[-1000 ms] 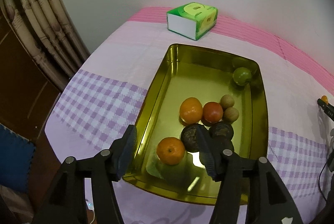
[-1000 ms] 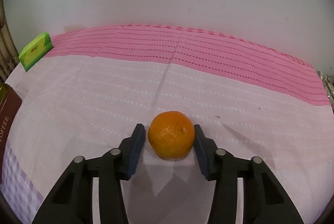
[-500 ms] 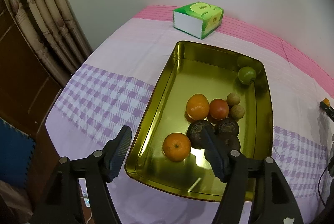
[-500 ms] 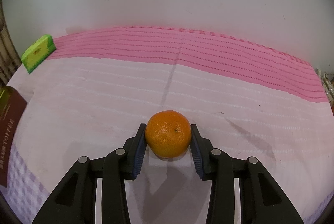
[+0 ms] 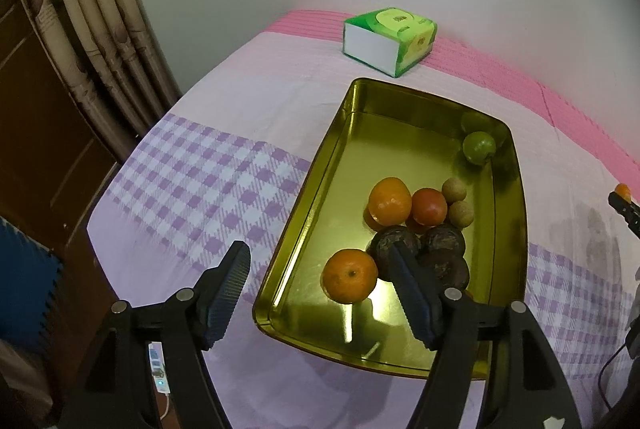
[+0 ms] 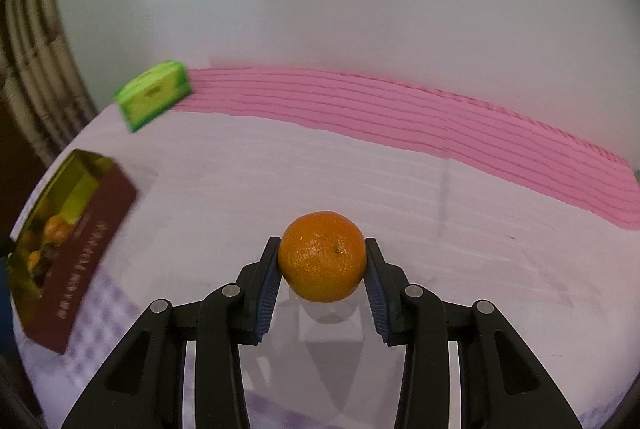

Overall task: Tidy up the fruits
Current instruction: 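Carry the orange into the tin with the right gripper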

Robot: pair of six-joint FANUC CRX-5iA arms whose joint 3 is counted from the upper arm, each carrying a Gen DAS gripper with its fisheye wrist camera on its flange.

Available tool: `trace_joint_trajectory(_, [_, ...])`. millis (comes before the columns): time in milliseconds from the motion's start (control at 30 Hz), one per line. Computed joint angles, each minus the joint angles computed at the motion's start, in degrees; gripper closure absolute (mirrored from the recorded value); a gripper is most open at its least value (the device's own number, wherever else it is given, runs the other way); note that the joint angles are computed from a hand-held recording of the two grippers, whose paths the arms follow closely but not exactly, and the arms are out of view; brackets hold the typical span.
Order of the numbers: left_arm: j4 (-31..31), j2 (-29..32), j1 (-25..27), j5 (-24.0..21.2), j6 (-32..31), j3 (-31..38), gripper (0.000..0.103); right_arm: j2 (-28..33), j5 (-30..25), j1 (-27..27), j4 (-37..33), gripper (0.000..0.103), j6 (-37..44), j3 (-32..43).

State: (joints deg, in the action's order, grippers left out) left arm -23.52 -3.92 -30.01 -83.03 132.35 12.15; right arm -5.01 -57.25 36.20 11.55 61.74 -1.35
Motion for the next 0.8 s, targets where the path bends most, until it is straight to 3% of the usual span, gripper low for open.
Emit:
trace_joint_trajectory(333, [-1.6,-1.6,-0.4,-0.5,2.1,-0.9,0.025,2.3,-1.2,7.1,-3.6,0.062,4.0,6.2])
trace_joint_trajectory(800, [-1.6,-4.1,-0.2,-0.4,4.1,-2.9,0.025,7.7,-2.9,13.7,-9.7,0.062,8.4,14.8])
